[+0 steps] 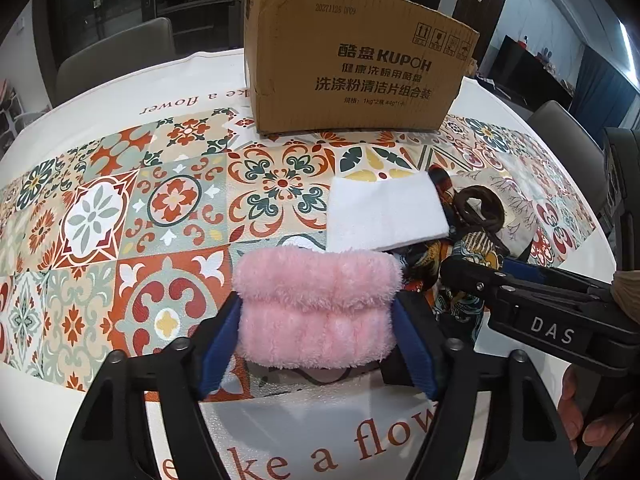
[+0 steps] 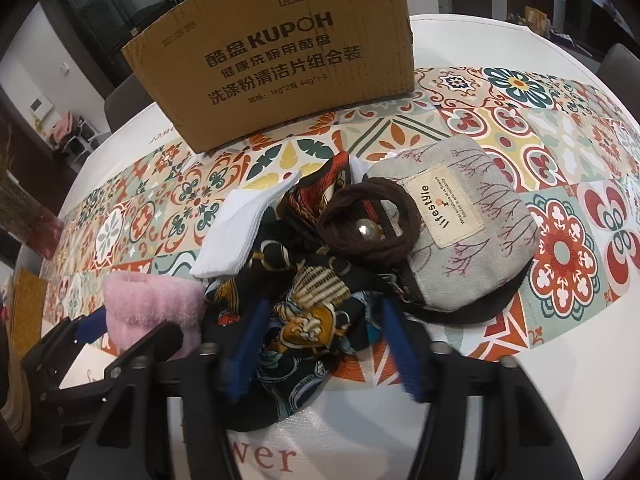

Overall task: Organize soft objects
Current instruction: 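Grasp the pink fuzzy band with the left tool while the right tool grasps the dark patterned scarf, then lift the band and scarf with both tools and carry them over the box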

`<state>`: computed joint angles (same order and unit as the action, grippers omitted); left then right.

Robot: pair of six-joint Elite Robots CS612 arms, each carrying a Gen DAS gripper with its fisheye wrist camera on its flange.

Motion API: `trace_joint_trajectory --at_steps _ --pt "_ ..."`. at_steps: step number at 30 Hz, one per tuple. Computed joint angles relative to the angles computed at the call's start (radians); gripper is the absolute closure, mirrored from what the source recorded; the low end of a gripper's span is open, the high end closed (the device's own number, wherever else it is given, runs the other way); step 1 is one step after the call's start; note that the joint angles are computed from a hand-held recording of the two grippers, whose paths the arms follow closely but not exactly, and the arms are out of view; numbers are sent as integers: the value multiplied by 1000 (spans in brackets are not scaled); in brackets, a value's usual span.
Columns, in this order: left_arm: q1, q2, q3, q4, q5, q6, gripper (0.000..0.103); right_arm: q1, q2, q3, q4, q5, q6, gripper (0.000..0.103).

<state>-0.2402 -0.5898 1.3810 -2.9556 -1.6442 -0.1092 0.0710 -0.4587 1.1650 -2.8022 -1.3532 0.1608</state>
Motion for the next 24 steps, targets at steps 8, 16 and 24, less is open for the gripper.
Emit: trace_joint_trajectory --at_steps 8,16,24 --pt "-7 -11 25 -42 22 -7 71 -8 -3 8 0 66 -56 86" --pt "-18 -33 59 -91 42 -29 78 -14 -36 62 -66 112 -89 89" --pt "-33 -72 107 -157 68 -80 78 -30 -71 109 -133 163 -99 92"
